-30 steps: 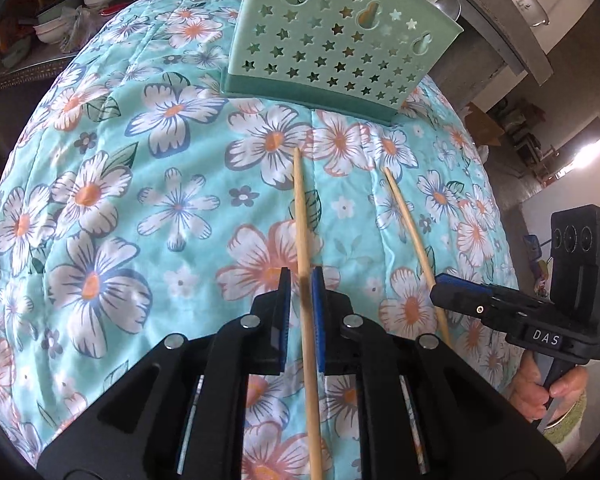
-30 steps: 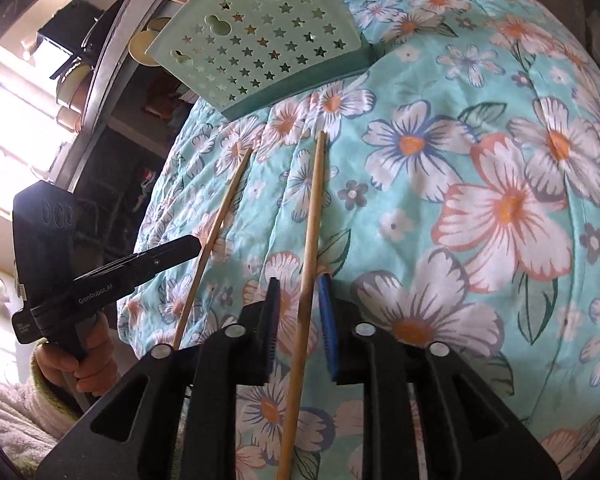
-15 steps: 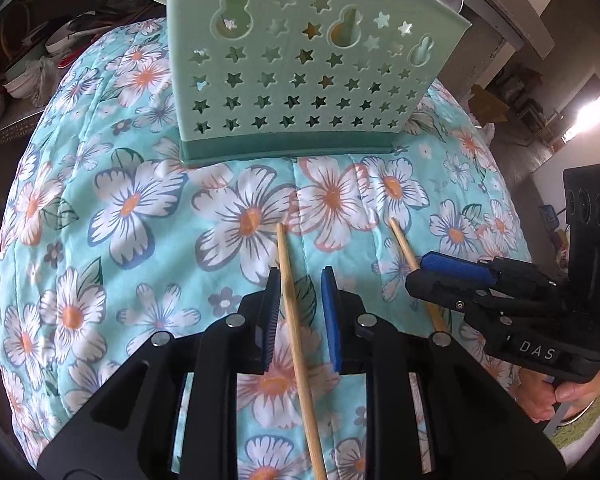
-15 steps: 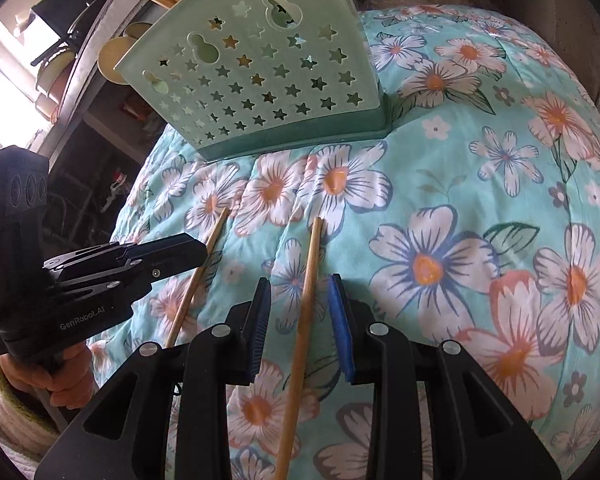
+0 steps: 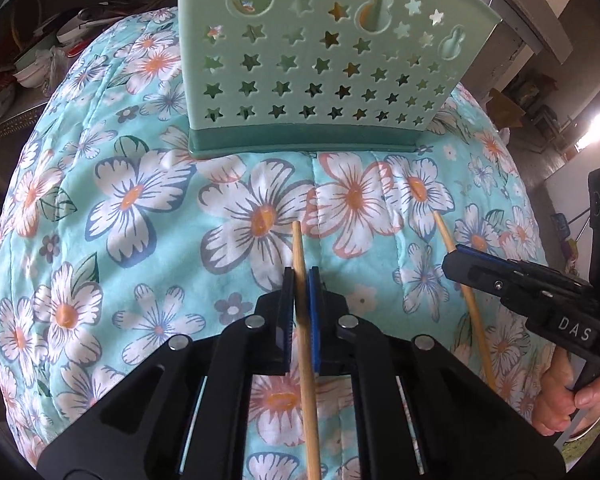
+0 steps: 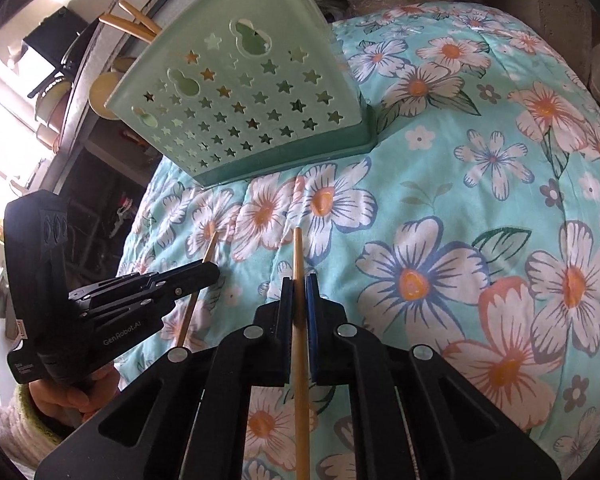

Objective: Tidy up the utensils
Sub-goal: 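Close left tool on one chopstick while right tool closes on the other, then lift both held chopsticks and carry them over the green holder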

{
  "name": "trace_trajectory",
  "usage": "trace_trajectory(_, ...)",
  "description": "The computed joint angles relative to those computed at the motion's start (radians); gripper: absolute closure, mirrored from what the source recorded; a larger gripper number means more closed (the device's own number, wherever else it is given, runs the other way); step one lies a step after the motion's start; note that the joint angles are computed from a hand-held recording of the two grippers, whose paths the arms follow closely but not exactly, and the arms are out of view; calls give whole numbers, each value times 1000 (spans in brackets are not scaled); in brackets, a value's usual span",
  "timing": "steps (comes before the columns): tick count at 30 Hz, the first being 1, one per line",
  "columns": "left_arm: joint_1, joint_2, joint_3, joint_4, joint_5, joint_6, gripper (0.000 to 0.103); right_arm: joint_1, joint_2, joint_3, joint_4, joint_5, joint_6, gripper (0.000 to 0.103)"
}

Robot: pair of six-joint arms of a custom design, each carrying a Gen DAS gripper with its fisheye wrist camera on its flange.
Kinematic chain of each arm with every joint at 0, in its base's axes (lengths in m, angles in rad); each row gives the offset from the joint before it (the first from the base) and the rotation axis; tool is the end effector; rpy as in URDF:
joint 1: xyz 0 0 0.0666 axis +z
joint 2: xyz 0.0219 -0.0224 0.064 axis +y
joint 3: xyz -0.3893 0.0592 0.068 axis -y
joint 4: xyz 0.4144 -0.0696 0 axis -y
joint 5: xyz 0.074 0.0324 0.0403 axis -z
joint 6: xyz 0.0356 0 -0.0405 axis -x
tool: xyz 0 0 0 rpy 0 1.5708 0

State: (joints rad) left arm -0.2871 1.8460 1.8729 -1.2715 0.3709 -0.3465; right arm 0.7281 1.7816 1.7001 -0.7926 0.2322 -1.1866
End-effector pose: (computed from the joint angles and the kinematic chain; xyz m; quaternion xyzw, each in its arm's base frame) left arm 0.6115 -0.1944 0.3963 0.3306 0.9122 -0.1771 0.1649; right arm 0.4927 0.4278 0.3799 0.2507 0.9002 0.2145 0.2842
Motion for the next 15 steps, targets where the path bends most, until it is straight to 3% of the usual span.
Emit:
trace_trajectory(10,77,-82,77,-33,223,-21,97,32,-131,-50,61,149,27,96)
trace_trajectory(15,102,-117,138,16,328,-5,97,57,-170,-31,52,247,63,96)
